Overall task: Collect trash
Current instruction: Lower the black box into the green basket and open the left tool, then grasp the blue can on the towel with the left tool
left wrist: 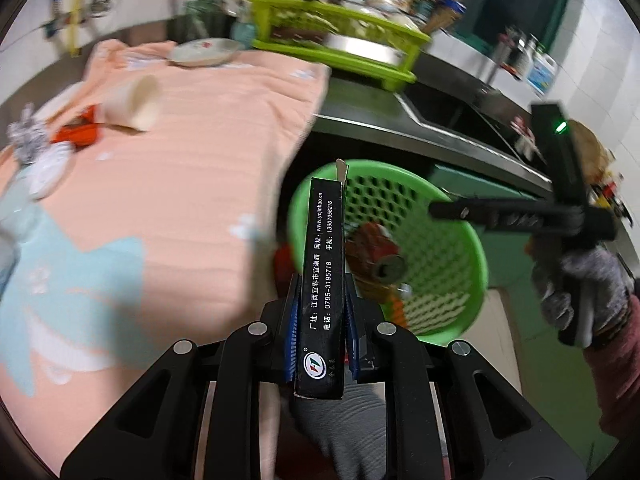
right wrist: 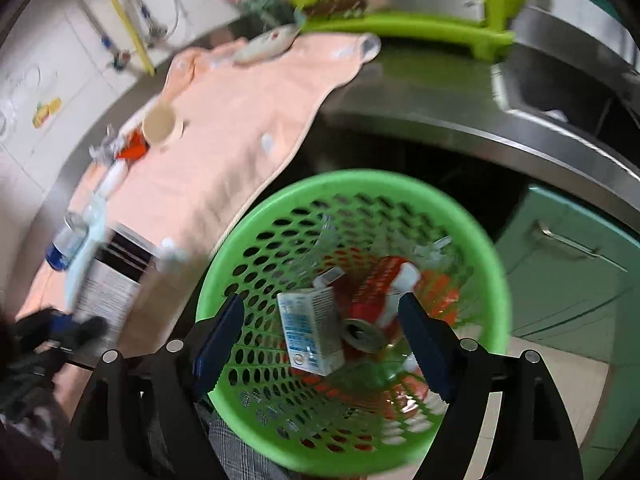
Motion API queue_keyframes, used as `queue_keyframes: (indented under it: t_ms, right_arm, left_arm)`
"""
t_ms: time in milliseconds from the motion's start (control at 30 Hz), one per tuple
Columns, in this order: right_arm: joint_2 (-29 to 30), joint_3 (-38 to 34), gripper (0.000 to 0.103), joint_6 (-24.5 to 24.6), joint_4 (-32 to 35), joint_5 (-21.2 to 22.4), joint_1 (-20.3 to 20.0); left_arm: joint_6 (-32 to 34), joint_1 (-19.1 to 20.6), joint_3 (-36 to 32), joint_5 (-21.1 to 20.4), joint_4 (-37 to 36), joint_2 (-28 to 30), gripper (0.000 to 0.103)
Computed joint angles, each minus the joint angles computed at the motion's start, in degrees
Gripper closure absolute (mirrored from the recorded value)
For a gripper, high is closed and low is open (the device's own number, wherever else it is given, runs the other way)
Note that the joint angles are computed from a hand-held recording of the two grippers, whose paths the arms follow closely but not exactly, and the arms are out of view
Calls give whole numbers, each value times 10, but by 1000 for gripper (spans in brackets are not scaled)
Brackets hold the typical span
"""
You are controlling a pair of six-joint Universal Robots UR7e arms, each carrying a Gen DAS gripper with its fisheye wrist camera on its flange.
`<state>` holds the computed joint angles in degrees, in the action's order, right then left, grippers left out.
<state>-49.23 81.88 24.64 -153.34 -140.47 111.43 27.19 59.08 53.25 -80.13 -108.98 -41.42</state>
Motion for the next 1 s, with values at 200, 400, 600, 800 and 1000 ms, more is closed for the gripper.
queue_keyframes:
  t_ms: [200,400,600,800,1000]
  right_arm:
    - [-43,62,26,13,-51,-35,14]
    - [-66,104,26,23,-93,-45,12]
    - [-83,131,26,32,-113,-38,7]
    - [-90,143,26,36,-125,-31,6]
    - [-77,123,26,16,-125,-29,14]
  left_arm:
    - [19,-19,19,-24,29,23,84]
    - [18,-33,5,-52,69,59,84]
    - [15,-41,-5,-69,87,89,78]
    - [10,-41,4,-76,84,88,56]
    - [7,-36,18,-65,55,63,56]
